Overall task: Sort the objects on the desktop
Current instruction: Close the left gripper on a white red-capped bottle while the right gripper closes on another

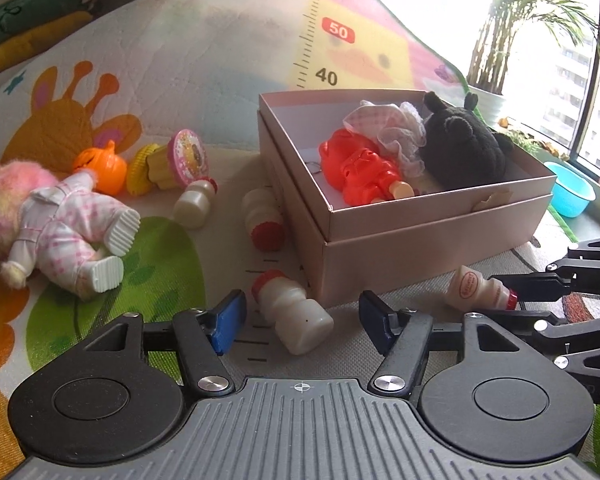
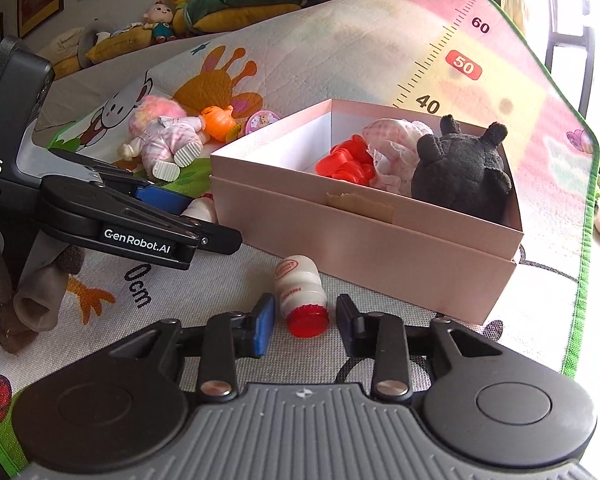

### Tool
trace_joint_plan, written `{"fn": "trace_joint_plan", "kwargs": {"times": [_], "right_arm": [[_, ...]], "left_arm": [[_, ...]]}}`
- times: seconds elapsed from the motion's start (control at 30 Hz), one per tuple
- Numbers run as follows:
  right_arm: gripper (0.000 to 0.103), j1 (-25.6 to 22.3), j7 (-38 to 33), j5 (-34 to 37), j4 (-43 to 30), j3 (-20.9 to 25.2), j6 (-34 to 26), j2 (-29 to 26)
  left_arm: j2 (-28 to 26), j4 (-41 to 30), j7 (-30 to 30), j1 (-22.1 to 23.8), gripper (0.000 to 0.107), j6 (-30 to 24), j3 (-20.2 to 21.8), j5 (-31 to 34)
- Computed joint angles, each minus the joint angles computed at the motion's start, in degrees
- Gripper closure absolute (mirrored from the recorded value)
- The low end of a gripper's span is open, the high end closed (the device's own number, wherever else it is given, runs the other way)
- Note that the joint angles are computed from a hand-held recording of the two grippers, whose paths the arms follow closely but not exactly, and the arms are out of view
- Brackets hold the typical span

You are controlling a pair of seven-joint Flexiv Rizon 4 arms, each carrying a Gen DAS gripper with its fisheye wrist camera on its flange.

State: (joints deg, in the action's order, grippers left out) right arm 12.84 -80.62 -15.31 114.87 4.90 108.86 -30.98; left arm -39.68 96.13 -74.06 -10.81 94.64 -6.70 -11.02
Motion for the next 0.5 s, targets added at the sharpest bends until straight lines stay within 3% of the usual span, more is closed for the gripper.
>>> {"fn": "trace_joint_plan", "kwargs": {"times": [0.2,0.37,0.43,0.5], "right_arm": [[0.060,0.12,-0.27,0.21,0.12,-0.18,0.12,-0.02],[0.060,0.63,-0.50,0.54,0.23,-0.61,0.11,0.07],[0.060,0.64,-0.55,0.60,0.24,-0.60,0.10,0.08],[0.060,0.45,-0.55,0.53,0.17,-0.41,0.05,0.03]], "left_arm": [[0.83,0.97,-0.34,-0.48,0.056,0.10,1.26,0.33],[1.70,2.00,-0.79,-0.76,0.058,-0.09,2.35,0.35],[1.83,1.90,-1.58,-2.10,0.055,-0.36,4.37,0.30],[1.92,1.95,-1.63,-1.45,0.051,-0.57,3.73,0.31]]}}
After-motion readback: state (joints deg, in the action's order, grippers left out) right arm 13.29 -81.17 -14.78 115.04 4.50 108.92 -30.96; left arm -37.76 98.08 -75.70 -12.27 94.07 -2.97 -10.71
